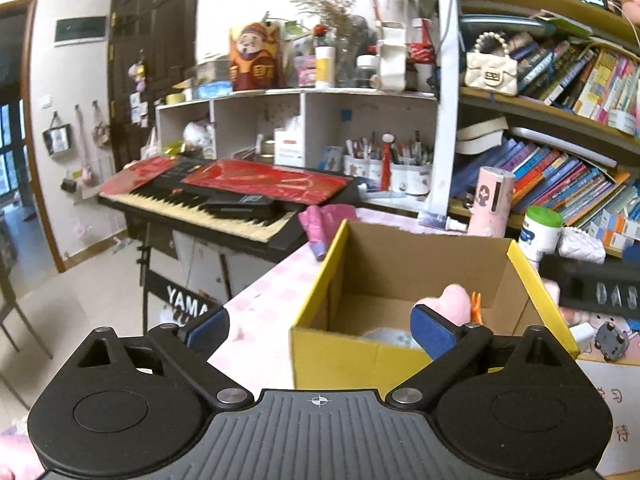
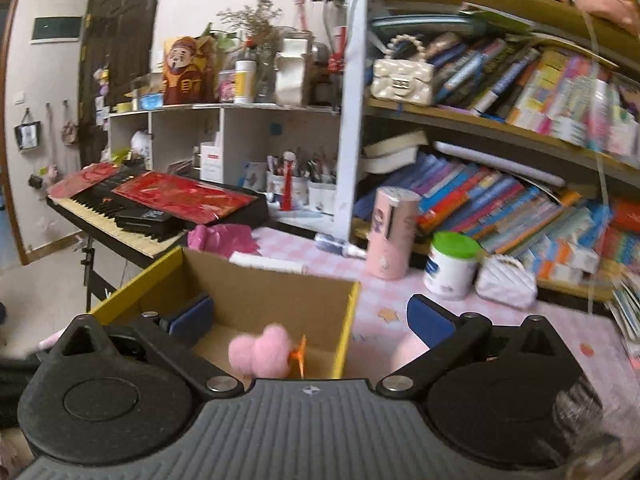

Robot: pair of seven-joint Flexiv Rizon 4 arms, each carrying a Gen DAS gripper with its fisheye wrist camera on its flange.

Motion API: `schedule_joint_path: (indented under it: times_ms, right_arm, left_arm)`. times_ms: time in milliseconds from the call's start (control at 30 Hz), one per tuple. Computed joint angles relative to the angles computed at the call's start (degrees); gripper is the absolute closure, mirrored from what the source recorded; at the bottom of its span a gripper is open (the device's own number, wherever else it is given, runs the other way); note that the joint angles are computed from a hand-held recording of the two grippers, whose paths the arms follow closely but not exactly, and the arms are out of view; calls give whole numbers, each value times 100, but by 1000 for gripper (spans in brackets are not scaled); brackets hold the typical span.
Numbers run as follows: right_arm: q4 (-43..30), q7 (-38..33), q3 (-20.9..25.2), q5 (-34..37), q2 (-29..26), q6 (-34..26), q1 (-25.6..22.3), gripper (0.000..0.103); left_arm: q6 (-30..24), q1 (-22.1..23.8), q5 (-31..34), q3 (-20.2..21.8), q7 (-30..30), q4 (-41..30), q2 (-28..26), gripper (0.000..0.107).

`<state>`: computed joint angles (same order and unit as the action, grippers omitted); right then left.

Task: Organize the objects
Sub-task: 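Open both grippers to drop the tape roll and heart plush into the box, then move both grippers back toward the mint-green eraser and toy car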

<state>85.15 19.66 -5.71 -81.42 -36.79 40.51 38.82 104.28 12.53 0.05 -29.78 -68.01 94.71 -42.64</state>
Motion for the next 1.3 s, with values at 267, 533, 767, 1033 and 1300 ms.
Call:
schedule_joint_path:
  times_ms: [267,533,767,1033,1300]
  right_arm:
    - [170,-207,358,900,-44,-545,414,0]
    - [120,-505,421,1219,-137,-741,845,0]
    - [240,-302,519,1461,-97,-936,1062,0]
    - [496,35,684,1794,97,-1472,1224,0]
    - [870,478,909,2095,400,-2081,1210,0]
  left_arm:
    - [77,731,205,-318,-278,1037,517,8]
    - [9,1239,292,-424,-431,1752,933,8]
    - [-61,1872,562,-905,-275,2242,1071,8]
    - [-325,2469,587,-1725,244,2519,935,8]
    - [-548,2501,487,-2204,774,2518,715,8]
